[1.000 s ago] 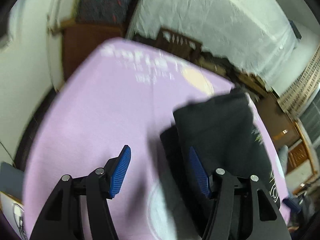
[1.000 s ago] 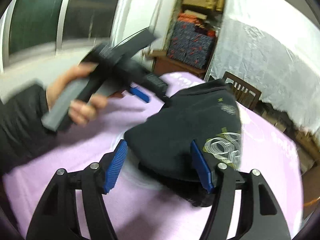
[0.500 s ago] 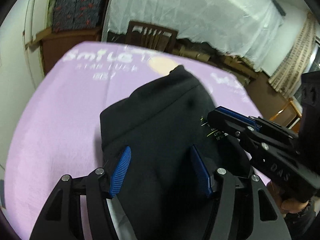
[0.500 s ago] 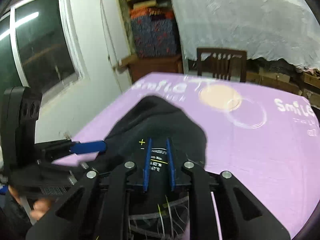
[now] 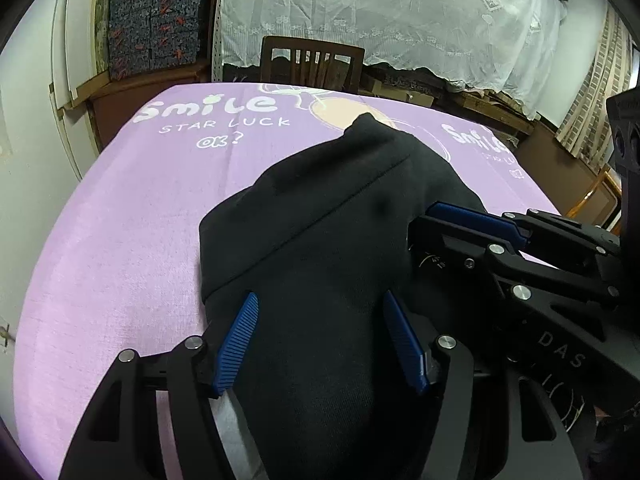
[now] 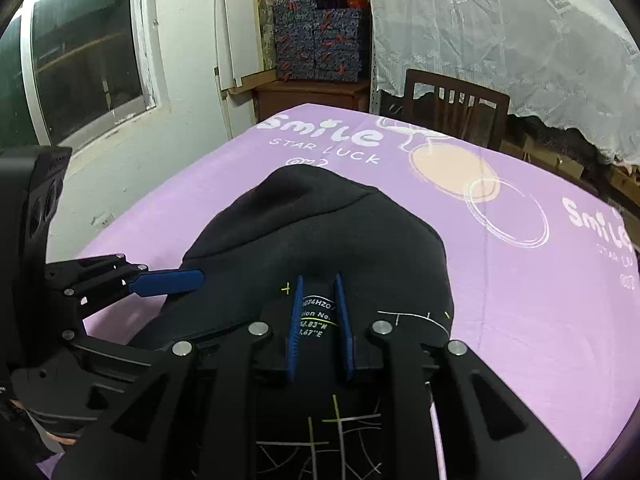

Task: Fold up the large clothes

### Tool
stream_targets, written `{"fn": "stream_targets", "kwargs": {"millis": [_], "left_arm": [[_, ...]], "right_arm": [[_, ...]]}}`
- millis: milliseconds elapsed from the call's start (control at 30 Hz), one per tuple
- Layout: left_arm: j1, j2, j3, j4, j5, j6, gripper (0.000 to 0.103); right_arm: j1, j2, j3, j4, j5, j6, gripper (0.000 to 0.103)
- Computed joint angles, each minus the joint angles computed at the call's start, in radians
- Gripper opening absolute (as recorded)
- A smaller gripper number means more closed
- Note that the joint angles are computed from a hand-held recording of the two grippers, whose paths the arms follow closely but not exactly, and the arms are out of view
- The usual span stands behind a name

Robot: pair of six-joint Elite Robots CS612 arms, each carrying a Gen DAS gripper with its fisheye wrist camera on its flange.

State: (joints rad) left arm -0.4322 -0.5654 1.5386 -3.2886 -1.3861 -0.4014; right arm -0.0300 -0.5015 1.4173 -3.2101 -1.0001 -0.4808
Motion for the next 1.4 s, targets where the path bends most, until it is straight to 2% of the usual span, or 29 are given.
{"fn": "stream_targets", "kwargs": {"millis": [100,200,400,533,733,933,1033,1267,1367,1400], "left_arm": [[-0.005,-0.010,0.010,0.008,0.018,-0.012,0.066],[-0.020,-0.034,0.041,0.010,0.082,-0.037,0.066],[-0.054,-0.066,0.105,-0.054,0.164,0.007,0.066],[-0.066,-0.069,0.118,-0.031,0.191,0.012,0.066],[-0.069,-0.062,0.122,0.010,0.191,0.009,0.066],[-0.079,-0.049,0.114,0.024,0.227,0.028,0.066],[-0.081,-0.046,0.114,0.021,0.234,0.034,0.066],[-0.080,-0.048,0.119,0.006,0.231,0.036,0.066],[-0.079,-0.051,0.122,-0.006,0.228,0.032,0.069],[-0.079,-0.052,0.123,-0.008,0.233,0.029,0.070]], "right_arm": [[-0.003,-0.004,0.005,0.003,0.009,0.001,0.017],[-0.009,-0.015,0.021,-0.010,0.018,0.006,0.018],[-0.053,-0.058,0.118,-0.096,0.094,0.020,0.018],[-0.082,-0.081,0.177,-0.107,0.142,0.008,0.018],[-0.094,-0.086,0.218,-0.128,0.157,-0.024,0.021],[-0.089,-0.070,0.225,-0.171,0.150,-0.059,0.021],[-0.096,-0.067,0.215,-0.127,0.182,-0.053,0.021],[-0.102,-0.068,0.212,-0.096,0.211,-0.049,0.021],[-0.114,-0.070,0.207,-0.051,0.266,-0.027,0.026],[-0.117,-0.071,0.205,-0.042,0.277,-0.026,0.032]]}}
